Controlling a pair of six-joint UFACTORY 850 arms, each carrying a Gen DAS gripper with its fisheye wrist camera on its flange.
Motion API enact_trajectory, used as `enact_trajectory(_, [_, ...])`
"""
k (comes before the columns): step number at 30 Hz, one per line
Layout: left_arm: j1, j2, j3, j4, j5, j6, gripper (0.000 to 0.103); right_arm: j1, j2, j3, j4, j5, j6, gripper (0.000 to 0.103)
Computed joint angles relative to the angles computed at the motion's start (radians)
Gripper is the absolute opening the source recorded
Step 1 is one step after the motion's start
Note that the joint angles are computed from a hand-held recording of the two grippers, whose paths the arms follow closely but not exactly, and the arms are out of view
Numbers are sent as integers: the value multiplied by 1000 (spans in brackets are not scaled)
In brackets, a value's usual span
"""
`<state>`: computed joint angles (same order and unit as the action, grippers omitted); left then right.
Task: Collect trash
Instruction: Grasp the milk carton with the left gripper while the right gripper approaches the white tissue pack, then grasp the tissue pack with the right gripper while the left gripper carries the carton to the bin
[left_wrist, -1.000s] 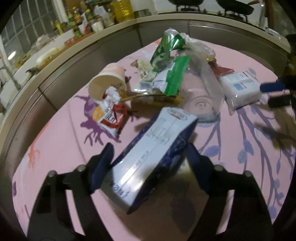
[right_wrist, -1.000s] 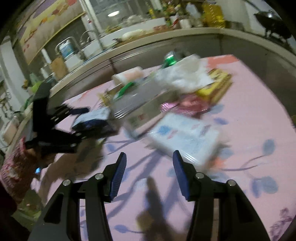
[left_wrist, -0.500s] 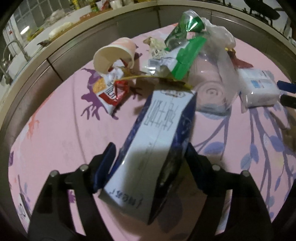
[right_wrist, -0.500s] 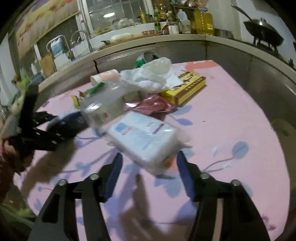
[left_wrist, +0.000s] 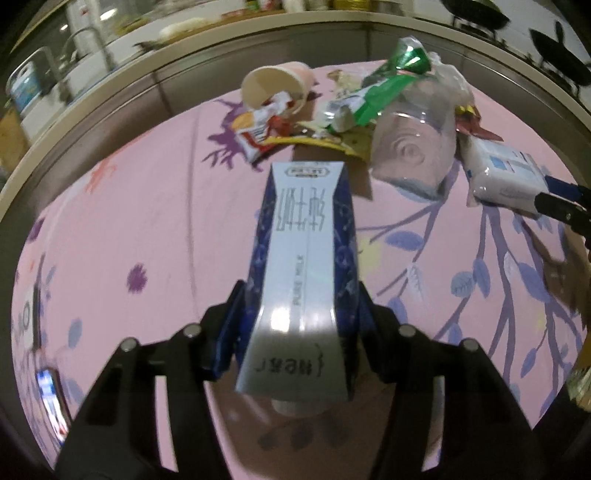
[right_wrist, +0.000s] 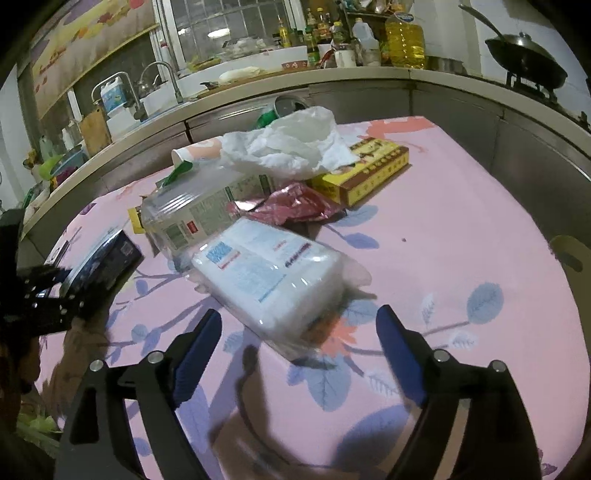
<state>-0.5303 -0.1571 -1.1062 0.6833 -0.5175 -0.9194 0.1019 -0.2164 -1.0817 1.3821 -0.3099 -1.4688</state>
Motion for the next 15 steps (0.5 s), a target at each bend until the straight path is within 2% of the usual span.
enact_trajectory(3, [-8, 3, 4, 8, -28, -53, 62, 15, -10, -18, 30, 37, -56, 91])
enact_trajectory(8, [-10, 0, -4, 48, -49, -108, 69, 33, -54, -75, -98, 57, -14, 92])
enact_trajectory(11, [-12, -1, -12, 62, -51, -126, 70, 50, -80, -101, -202, 77, 21, 93])
enact_trajectory(15, [-10, -11, -25, 67, -50, -131, 70, 64, -91, -103, -202, 108, -42, 93])
